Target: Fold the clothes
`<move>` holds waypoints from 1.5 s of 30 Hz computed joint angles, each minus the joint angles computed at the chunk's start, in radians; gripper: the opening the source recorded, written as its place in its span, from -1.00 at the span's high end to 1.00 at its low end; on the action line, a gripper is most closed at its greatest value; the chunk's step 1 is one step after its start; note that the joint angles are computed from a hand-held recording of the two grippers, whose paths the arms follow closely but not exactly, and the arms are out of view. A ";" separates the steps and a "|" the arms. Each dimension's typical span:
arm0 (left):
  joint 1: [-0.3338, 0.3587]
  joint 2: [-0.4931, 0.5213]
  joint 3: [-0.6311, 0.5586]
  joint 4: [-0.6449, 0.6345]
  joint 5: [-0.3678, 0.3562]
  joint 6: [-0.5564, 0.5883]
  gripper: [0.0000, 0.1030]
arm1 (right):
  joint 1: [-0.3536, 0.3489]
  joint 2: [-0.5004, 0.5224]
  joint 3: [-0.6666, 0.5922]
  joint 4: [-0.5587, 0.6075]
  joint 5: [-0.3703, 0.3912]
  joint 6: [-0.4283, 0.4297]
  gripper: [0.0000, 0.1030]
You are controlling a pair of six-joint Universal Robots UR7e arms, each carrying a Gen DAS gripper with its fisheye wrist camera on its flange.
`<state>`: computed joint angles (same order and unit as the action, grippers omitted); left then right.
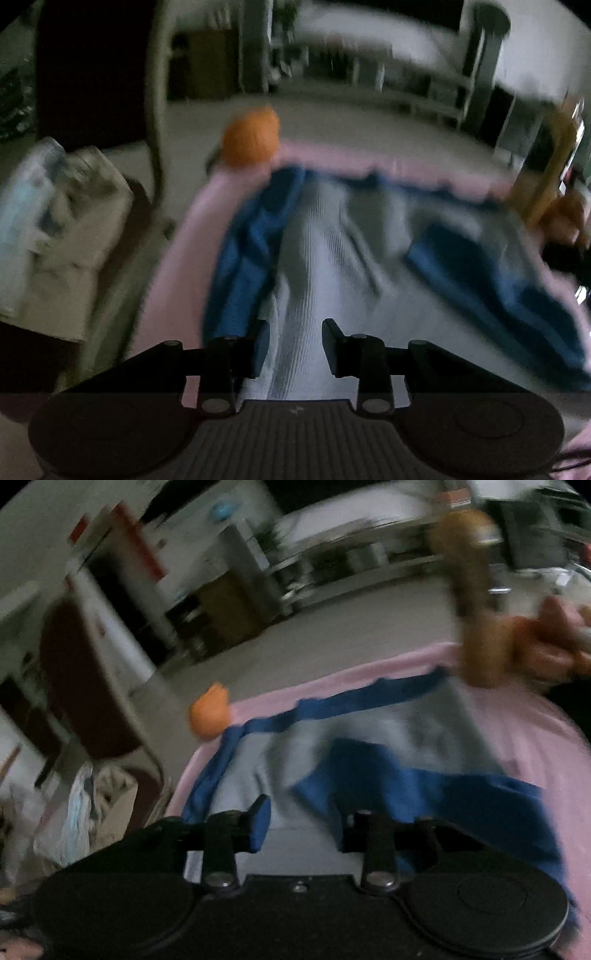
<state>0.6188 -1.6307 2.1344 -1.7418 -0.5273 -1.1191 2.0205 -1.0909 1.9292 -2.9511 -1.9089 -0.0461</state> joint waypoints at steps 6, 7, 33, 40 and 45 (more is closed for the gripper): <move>0.123 0.048 0.007 -0.099 -0.079 0.092 0.31 | 0.009 0.231 -0.177 0.068 -0.103 -0.116 0.52; 0.129 0.054 0.002 -0.092 -0.081 0.092 0.31 | 0.011 0.262 -0.203 0.074 -0.131 -0.140 0.52; -0.017 0.083 0.086 -0.259 -0.019 0.111 0.41 | -0.119 -0.044 0.072 -0.461 -0.241 -0.228 0.89; -0.128 0.277 0.016 -0.401 -0.083 0.218 0.40 | -0.273 -0.129 0.056 -0.616 -0.300 -0.367 0.89; -0.155 0.416 -0.046 -0.516 -0.145 0.349 0.40 | -0.368 -0.143 -0.006 -0.737 -0.316 -0.457 0.89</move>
